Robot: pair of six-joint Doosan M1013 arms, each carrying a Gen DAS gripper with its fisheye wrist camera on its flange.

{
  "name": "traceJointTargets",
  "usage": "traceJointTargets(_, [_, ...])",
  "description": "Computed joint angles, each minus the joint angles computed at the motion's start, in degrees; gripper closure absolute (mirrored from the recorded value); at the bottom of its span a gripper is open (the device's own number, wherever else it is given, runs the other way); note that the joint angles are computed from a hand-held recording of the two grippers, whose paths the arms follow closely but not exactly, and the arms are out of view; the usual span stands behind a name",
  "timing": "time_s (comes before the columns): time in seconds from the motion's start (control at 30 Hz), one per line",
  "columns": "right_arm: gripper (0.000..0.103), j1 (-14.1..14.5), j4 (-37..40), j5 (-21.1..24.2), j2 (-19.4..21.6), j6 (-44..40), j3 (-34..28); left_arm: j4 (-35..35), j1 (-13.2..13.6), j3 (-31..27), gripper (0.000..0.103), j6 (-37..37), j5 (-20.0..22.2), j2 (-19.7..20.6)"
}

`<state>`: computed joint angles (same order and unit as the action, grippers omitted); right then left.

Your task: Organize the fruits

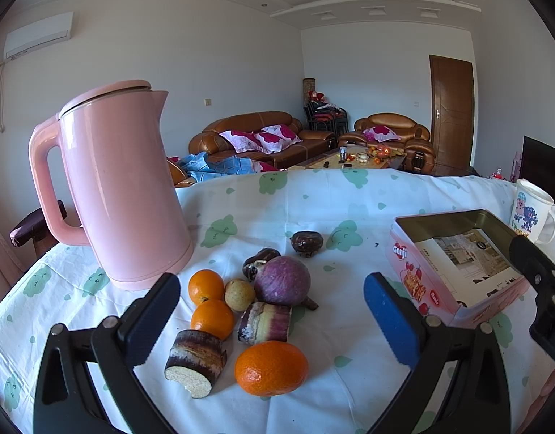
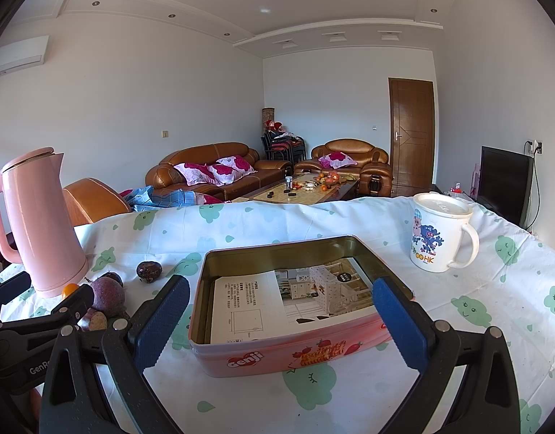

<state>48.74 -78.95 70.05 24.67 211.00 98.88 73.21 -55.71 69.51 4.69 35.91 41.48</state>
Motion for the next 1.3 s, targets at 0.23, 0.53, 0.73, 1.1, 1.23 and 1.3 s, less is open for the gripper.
traceJointTargets(0.23, [0.001,0.0,0.1,-0.1,0.0,-0.1,0.0,-0.4,0.0,0.1,0.0,-0.3,0.1,0.0])
traceJointTargets(0.53, [0.001,-0.1,-0.7,-1.6,0.0,-1.0,0.1,-4.0,0.3,2.6,0.0,0.3,0.5,-1.8])
traceJointTargets(0.73, [0.001,-0.4,-2.5,-7.1,-0.7,-1.4,0.8,-4.2,1.3,8.6,0.0,-1.3,1.1,-5.9])
traceJointTargets(1.1, [0.019,-2.3,2.9,-30.1,0.0,-10.3,-2.1,-8.8,3.3,13.2,0.0,0.9,3.6,-8.6])
traceJointTargets(1.23, [0.026,-3.7,12.9,-37.5,2.1,-21.5,-5.9,-10.4,3.5,12.8,0.0,4.9,4.5,-8.5])
traceJointTargets(1.3, [0.026,-4.3,18.0,-39.6,3.3,-27.0,-7.7,-11.0,3.7,12.7,0.0,5.8,4.4,-8.6])
